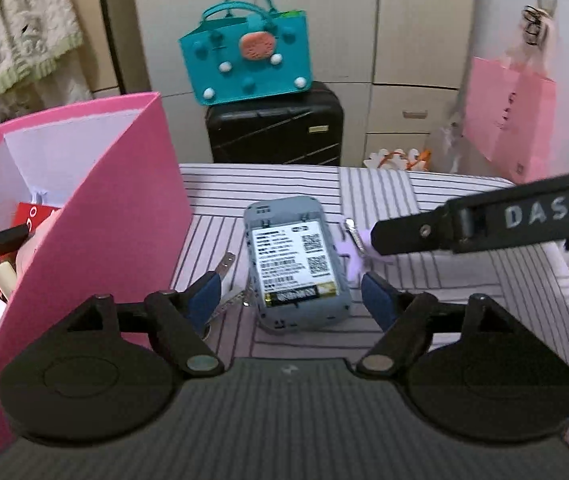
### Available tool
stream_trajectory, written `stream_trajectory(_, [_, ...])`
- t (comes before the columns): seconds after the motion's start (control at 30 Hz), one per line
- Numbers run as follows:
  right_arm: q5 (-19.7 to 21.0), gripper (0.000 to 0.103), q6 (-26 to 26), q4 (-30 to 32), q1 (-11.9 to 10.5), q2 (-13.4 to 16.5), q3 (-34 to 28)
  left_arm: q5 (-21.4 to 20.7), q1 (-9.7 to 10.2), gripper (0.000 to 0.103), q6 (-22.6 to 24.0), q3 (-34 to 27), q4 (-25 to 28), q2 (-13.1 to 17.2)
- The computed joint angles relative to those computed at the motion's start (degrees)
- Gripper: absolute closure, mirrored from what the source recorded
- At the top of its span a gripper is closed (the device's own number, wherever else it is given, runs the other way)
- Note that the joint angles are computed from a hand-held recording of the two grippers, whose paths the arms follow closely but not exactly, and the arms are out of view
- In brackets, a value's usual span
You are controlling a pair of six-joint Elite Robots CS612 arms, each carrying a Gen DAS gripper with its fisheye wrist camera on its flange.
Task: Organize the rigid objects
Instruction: 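Lower the left gripper over the grey wifi device while the right approaches the purple starfish, then close the left gripper on the grey device while the right grasps the purple starfish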
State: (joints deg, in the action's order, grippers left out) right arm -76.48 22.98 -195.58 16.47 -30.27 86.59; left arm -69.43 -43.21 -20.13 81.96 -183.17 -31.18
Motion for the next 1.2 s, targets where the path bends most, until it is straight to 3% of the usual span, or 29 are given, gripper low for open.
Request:
stream_trajectory(0.17, [-3.4, 0.04, 1.3, 3.7, 0.5, 0.7, -2.0, -1.5, 0.36, 0.021, -1.1, -1.1, 1.9, 0.6])
stream_trajectory(0.33, [-3.5, 0.043, -0.9, 4.1, 0.7, 1.4, -3.2, -0.2, 0.04, 0.02, -1.1, -1.7, 2.1, 1.1])
stream_trajectory(0.4, [-4.8, 0.051, -2.7, 4.4, 1.0, 1.4, -3.3, 0.0, 0.09, 0.018, -1.7, -2.0, 2.7, 1.4])
stream_trajectory(0.5, [-5.5, 0.085, -5.5, 3.8, 1.3, 1.4, -3.0, 1.9, -0.11, 0.018, -1.3, -2.3, 2.6, 1.7])
stream_trajectory(0.53, [-4.1, 0.085, -4.7, 2.8, 1.0, 1.3, -2.6, 1.9, -0.1, 0.02, -1.5, -2.2, 2.4, 1.7])
stream_trajectory(0.63, [-4.6, 0.101, -5.0, 0.8, 1.1, 1.1, -1.5, -1.0, 0.37, 0.043, -1.7, -2.1, 1.6, 1.8])
stream_trajectory(0.7, [-4.1, 0.101, -4.3, 0.0, 1.0, 0.8, -0.8, 0.3, -0.01, 0.044, 0.3, -1.9, 1.1, 1.9])
stream_trajectory(1.0, [-4.1, 0.101, -3.4, -2.7, 1.0, -0.2, 1.7, -1.1, -0.12, 0.044, 2.2, -1.0, 0.2, 1.5])
stream_trajectory(1.2, [-5.1, 0.101, -4.9, -3.1, 1.4, -1.1, 3.2, -4.1, 0.11, 0.044, 3.0, 0.1, 0.5, 0.6])
